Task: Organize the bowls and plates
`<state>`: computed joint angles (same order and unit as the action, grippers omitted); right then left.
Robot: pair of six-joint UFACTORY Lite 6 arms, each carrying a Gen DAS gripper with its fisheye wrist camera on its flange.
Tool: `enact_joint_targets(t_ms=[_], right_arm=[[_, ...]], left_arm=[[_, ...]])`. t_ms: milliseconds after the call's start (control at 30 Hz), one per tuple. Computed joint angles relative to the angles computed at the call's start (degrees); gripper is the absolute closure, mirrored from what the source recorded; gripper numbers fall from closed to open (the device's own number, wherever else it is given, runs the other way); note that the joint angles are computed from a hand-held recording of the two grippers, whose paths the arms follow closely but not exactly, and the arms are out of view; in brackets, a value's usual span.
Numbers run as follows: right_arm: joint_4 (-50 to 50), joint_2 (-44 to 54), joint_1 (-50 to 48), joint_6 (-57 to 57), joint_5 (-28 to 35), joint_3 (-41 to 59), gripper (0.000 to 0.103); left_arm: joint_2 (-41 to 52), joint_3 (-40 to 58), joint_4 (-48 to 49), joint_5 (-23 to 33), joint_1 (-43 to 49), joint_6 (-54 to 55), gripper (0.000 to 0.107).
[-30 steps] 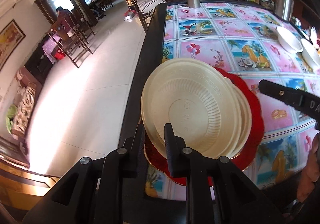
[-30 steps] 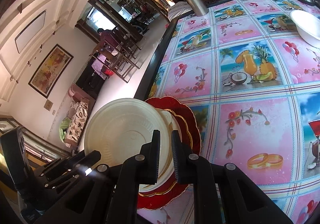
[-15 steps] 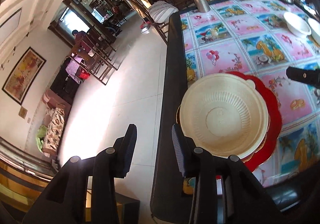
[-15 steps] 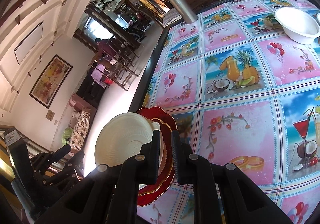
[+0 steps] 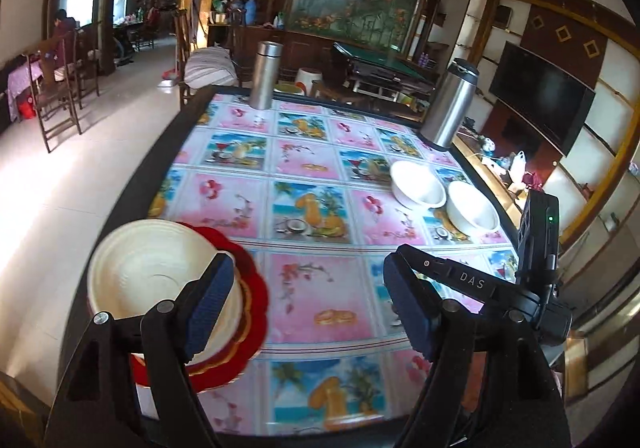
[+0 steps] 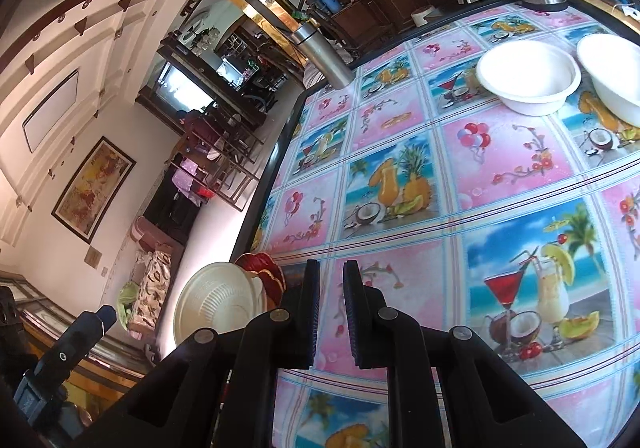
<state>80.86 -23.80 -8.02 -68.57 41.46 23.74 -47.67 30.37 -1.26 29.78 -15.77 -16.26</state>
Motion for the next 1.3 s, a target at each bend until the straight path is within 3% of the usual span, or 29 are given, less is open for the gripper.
enact_joint_targets(t_ms=[67,167,300,533,700,833,1100,1300], right_arm=[[-3.65,0.0,-7.22,-1.46,3.96,0.28,0.087],[-8.77,2.53,-18.96,-5.24,10.17,2.48,0.086],[-13.36,11.03,-32.63,-10.49,15.91,9.3,0.085],[-17.18,28.43,-43.96,-11.15,18.48,27.58,0.081],[-17.68,39.41,-42.95,-5.62,20.19,39.22,0.08],[-16.46,47.03,-38.38,1.34,23.77,45.66,0.077],[-10.05,56.78,-28.07,11.87,14.92,52.26,0.076],[-7.28,62.2,-25.87,13.56,11.42,57.51,0.076]], left_arm=[[6.81,2.0,4.54,-3.55,-6.16,-9.13,0.03],[17.15,6.18,3.53,-8.18,-10.35,-13.09,0.03],[30.74,14.2,9.34,-11.62,-15.05,-22.99,0.03],[50.53,30.43,2.15,-14.25,-15.14,-19.28,0.03],[62.22,41.38,-14.16,-14.19,-12.23,-6.07,0.03],[72.0,51.3,-19.45,-11.38,-10.56,-2.49,0.03],[87.86,67.98,-31.37,-6.12,-6.79,5.99,0.03],[102.56,87.0,-29.58,0.86,-6.66,2.66,0.03]])
